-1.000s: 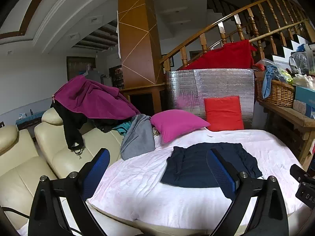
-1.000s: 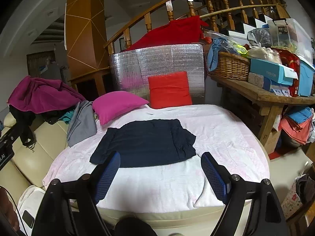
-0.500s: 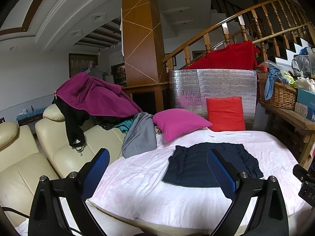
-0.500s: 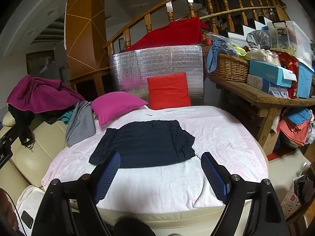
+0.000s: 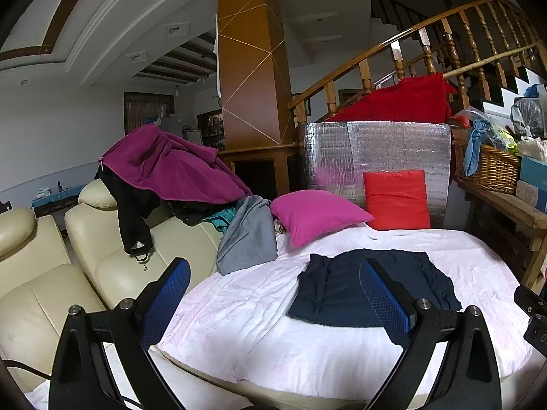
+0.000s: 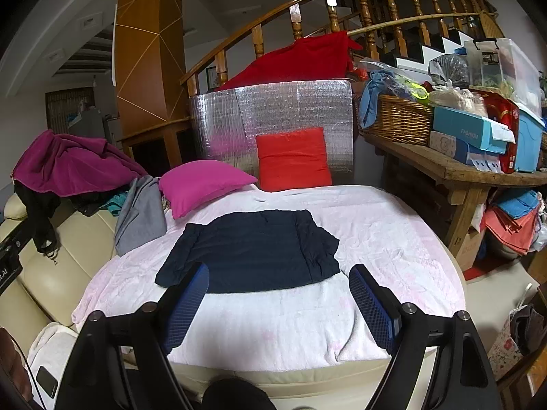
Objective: Fold large clothes
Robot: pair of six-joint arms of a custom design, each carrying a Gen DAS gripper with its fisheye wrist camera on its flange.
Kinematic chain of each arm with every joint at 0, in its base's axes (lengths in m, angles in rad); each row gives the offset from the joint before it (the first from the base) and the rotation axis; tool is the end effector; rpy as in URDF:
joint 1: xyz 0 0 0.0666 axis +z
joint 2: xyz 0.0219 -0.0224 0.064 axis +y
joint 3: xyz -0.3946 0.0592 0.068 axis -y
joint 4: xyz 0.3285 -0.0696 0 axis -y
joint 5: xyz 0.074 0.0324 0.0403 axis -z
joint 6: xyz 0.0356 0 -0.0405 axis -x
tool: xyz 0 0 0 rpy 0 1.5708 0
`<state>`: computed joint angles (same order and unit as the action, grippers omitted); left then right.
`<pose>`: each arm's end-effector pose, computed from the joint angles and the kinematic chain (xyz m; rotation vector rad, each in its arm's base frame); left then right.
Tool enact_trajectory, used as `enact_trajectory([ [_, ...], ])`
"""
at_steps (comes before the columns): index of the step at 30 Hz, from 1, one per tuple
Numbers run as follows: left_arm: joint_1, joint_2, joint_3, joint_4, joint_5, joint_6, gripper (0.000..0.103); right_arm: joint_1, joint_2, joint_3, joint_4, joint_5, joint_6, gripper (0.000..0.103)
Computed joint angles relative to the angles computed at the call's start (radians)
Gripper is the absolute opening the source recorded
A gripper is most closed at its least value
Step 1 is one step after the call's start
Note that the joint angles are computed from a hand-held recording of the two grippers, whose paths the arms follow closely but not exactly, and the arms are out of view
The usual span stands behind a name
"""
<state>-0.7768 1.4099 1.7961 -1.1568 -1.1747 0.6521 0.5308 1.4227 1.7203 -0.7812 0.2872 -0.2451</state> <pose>0.3030 -0.2523 0.5935 -0.3920 1.8205 0.4048 0.3853 0.2140 0.5768 -0.1135 2.0352 0.1924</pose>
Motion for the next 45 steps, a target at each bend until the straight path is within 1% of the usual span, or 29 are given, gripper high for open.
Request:
enact_trajectory([
  [10, -0.002, 0.004, 0.024, 0.006, -0.011, -0.004, 0.099, -0.003, -0.012, 0.014, -0.002, 0.013, 0.004, 0.087],
  [15, 0.008, 0.008, 0.033, 0.028, -0.005, -0.024, 0.099, -0.01, -0.005, 0.033, -0.01, 0.008, 0.006, 0.087],
  [21, 0.037, 0.021, 0.053, 0.045, 0.032, -0.039, 0.099, -0.019, 0.03, 0.09, -0.041, -0.005, 0.016, 0.087],
  [24, 0.056, 0.031, 0.066, 0.066, 0.055, -0.058, 0.099, -0.016, 0.046, 0.114, -0.057, -0.002, 0.017, 0.087],
  [29, 0.089, 0.055, 0.092, 0.091, 0.1, -0.09, 0.099, -0.024, 0.086, 0.163, -0.089, -0.01, 0.022, 0.087],
  [33, 0.118, 0.075, 0.11, 0.095, 0.136, -0.105, 0.099, -0.035, 0.139, 0.223, -0.118, -0.027, 0.019, 0.087],
  [40, 0.19, 0.115, 0.141, 0.084, 0.182, -0.108, 0.099, -0.041, 0.245, 0.352, -0.167, -0.05, 0.024, 0.087],
  [45, 0.244, 0.138, 0.147, 0.108, 0.221, -0.127, 0.099, -0.036, 0.328, 0.46, -0.207, -0.054, 0.029, 0.087],
])
